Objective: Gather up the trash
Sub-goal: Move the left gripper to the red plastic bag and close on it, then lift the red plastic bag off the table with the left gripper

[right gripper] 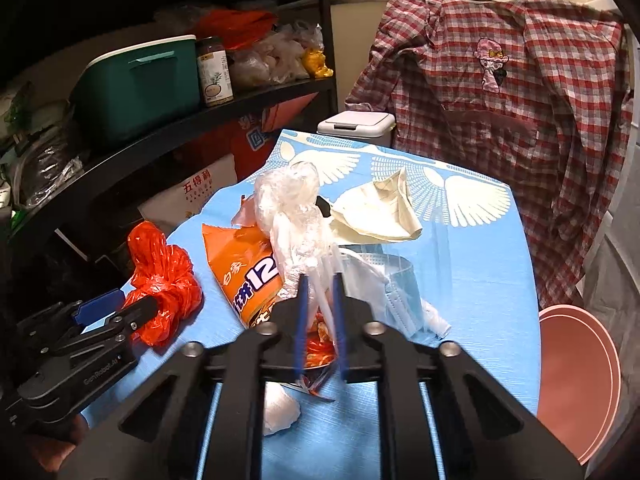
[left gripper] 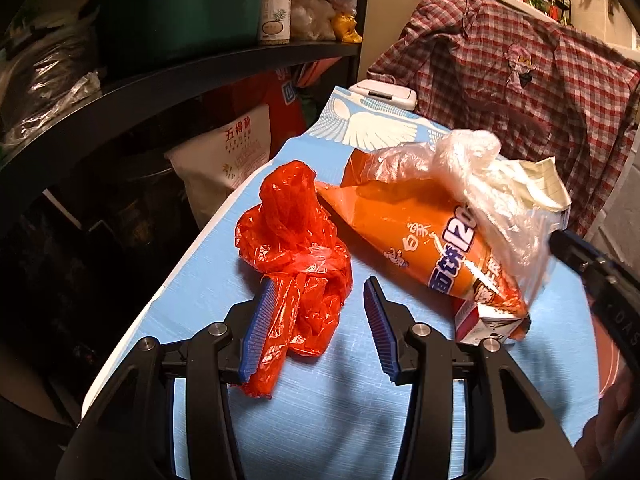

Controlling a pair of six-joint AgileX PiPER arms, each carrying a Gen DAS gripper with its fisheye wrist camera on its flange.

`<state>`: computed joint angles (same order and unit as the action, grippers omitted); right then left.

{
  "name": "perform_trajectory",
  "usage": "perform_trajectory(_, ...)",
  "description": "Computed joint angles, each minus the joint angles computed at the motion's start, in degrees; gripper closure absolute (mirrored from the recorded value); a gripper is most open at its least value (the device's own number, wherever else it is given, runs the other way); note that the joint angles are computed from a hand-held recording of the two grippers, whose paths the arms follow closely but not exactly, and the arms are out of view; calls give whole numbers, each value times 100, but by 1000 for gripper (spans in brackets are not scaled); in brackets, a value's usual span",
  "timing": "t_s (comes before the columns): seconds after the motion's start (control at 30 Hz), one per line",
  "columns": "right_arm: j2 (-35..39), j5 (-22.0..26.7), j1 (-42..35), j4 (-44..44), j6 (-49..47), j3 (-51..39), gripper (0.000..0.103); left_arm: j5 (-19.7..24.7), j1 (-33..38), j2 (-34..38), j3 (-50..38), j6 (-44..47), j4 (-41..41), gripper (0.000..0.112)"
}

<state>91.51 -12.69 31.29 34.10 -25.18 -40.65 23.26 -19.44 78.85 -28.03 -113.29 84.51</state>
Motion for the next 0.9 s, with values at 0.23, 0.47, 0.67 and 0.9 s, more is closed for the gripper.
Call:
perform_trajectory(0.23, -253, -26, -58, -202, 188, 196, 103, -123, 93, -22, -9, 323, -219, 105)
perform_trajectory(0.47, -729, -114, 48, 585, -560, 456, 103, -166, 87, -411, 105, 581, -401, 110)
perform_trajectory(0.67, -1274, -194, 226, 1787, -1685, 661, 103, -163, -63, -879, 210, 879, -658, 112)
perform_trajectory(0.9, -2144, -172, 268, 3369, -3224, 954, 103, -73, -364, -1586, 302, 1386, -1144, 112)
